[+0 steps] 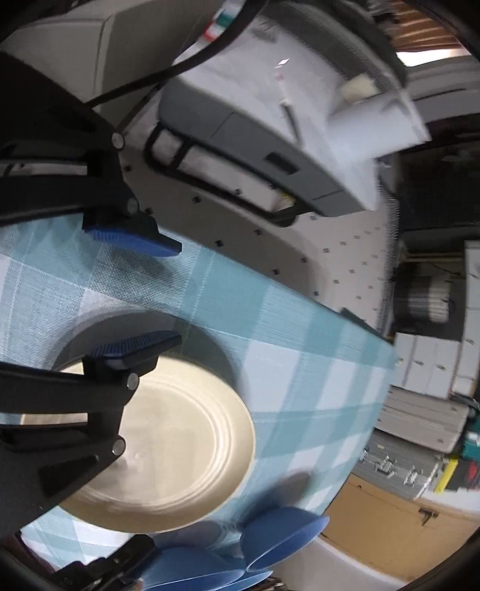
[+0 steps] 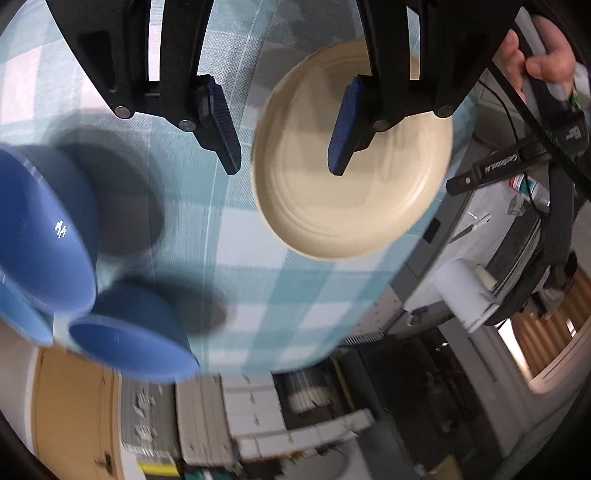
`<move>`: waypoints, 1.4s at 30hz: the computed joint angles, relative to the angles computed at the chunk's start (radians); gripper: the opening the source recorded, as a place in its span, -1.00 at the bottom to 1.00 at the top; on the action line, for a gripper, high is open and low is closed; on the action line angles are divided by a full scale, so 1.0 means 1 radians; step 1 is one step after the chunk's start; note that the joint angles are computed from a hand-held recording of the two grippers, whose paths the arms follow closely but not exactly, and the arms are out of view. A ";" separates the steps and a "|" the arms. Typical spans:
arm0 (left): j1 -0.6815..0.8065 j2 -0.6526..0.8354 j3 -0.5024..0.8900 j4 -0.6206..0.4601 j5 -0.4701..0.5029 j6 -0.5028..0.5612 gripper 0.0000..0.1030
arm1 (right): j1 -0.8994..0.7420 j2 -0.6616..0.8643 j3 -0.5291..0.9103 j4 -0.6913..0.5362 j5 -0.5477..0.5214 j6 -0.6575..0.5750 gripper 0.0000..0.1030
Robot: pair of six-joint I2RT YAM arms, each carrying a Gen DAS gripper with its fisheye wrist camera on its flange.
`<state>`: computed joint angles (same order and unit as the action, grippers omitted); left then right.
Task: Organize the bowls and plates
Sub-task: 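Withdraw both tools from the plate stack toward the blue bowls, then close the right tool on a blue bowl rim while the left tool grips it too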
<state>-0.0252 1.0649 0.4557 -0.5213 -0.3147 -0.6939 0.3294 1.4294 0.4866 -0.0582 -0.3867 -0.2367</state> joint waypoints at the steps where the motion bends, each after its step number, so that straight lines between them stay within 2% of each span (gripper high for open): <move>1: -0.035 -0.021 0.011 -0.027 -0.033 -0.013 -0.18 | -0.005 -0.060 -0.022 -0.011 -0.013 -0.024 0.03; 2: -0.076 -0.044 0.021 -0.056 -0.065 -0.033 -0.17 | -0.008 -0.099 -0.034 -0.019 -0.022 -0.035 0.08; 4: -0.179 -0.101 0.039 -0.115 -0.132 -0.097 -0.10 | -0.042 -0.202 -0.065 -0.044 -0.071 -0.063 0.44; 6: -0.309 -0.126 0.063 -0.162 -0.220 -0.197 0.00 | -0.086 -0.292 -0.092 -0.064 -0.122 -0.069 0.58; 8: -0.432 -0.114 0.097 -0.189 -0.296 -0.272 0.29 | -0.152 -0.387 -0.114 -0.088 -0.190 -0.078 0.62; 9: -0.505 -0.082 0.129 -0.209 -0.350 -0.313 0.54 | -0.176 -0.419 -0.115 -0.107 -0.211 -0.085 0.63; 10: -0.579 -0.043 0.163 -0.229 -0.411 -0.352 0.64 | -0.211 -0.452 -0.117 -0.123 -0.236 -0.096 0.67; 13: -0.702 0.062 0.258 -0.253 -0.506 -0.376 0.67 | -0.322 -0.518 -0.103 -0.186 -0.275 -0.152 0.78; 16: -0.764 0.191 0.372 -0.283 -0.558 -0.387 0.74 | -0.447 -0.505 -0.058 -0.266 -0.318 -0.240 0.78; 17: -0.769 0.219 0.397 -0.262 -0.559 -0.373 0.77 | -0.495 -0.498 -0.051 -0.274 -0.348 -0.260 0.78; 19: -0.768 0.238 0.411 -0.203 -0.540 -0.339 0.84 | -0.631 -0.447 -0.014 -0.311 -0.441 -0.326 0.85; 23: -0.752 0.340 0.488 -0.133 -0.501 -0.277 0.84 | -0.834 -0.314 0.072 -0.372 -0.571 -0.452 0.93; 27: -0.724 0.447 0.595 -0.095 -0.449 -0.204 0.84 | -0.961 -0.158 0.217 -0.448 -0.626 -0.551 0.97; 32: -0.669 0.593 0.758 -0.091 -0.338 -0.155 0.85 | -1.014 0.047 0.424 -0.495 -0.606 -0.545 0.98; 37: -0.582 0.772 0.941 -0.127 -0.155 -0.154 0.85 | -0.990 0.306 0.687 -0.637 -0.521 -0.500 0.98; 40: -0.542 0.889 1.080 -0.210 -0.074 -0.148 0.85 | -0.968 0.480 0.876 -0.751 -0.483 -0.448 0.98; 42: -0.518 0.935 1.122 -0.230 -0.026 -0.163 0.85 | -0.941 0.543 0.940 -0.779 -0.459 -0.416 0.95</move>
<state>-0.5429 1.9995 1.5778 -0.7514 -0.3410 -0.8564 -0.6112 1.9722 1.4268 -0.8374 -0.8461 -0.6526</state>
